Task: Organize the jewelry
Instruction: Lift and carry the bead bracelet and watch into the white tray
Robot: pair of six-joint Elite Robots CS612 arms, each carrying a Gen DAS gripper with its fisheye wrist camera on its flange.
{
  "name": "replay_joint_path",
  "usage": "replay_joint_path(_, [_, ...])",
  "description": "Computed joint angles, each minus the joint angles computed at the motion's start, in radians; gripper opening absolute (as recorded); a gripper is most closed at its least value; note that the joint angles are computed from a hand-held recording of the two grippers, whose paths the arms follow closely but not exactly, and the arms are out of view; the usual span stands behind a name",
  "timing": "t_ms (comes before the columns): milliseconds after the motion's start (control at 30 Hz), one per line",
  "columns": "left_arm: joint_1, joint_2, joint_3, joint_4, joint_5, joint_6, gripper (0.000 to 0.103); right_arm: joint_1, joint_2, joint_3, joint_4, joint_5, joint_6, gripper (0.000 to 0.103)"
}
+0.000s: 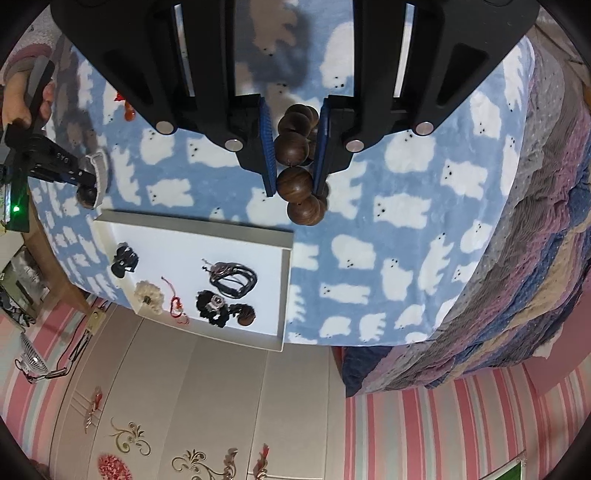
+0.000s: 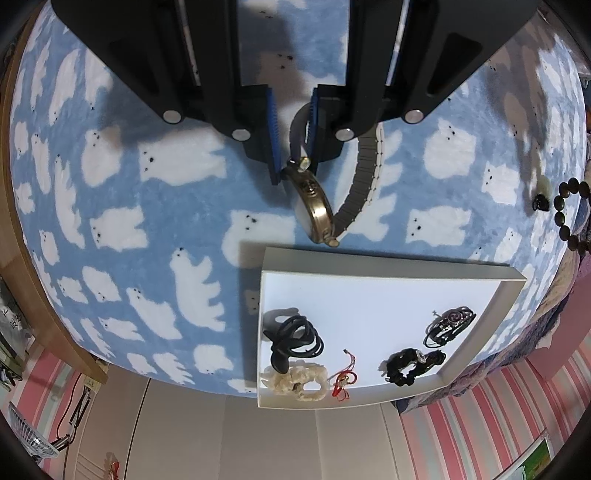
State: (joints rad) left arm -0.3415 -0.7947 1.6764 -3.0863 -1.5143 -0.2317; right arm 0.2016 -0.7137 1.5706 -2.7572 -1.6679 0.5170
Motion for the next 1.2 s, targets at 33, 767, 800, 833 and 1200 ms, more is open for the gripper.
replay_joint_path(33, [0.0, -0.002, 0.0, -0.001, -0.011, 0.002, 0.018, 0.0, 0.0, 0.0, 0.0, -0.001, 0.0, 0.013])
replay_joint_path(767, [-0.032, 0.066, -0.23, 0.124, -0.087, 0.086, 0.018, -0.014, 0.038, -0.168, 0.033, -0.011, -0.059, 0.013])
replay_joint_path(800, [-0.033, 0.073, -0.245, 0.135, -0.085, 0.088, 0.018, -0.015, 0.048, -0.188, 0.043, -0.011, -0.061, 0.013])
replay_joint_path(833, [-0.033, 0.088, -0.275, 0.156, -0.084, 0.091, 0.018, -0.016, 0.06, -0.212, 0.054, -0.009, -0.065, 0.013])
replay_joint_path(1200, [-0.036, 0.254, -0.544, 0.304, 0.011, 0.149, 0.018, -0.033, 0.218, -0.481, 0.224, -0.003, -0.052, 0.013])
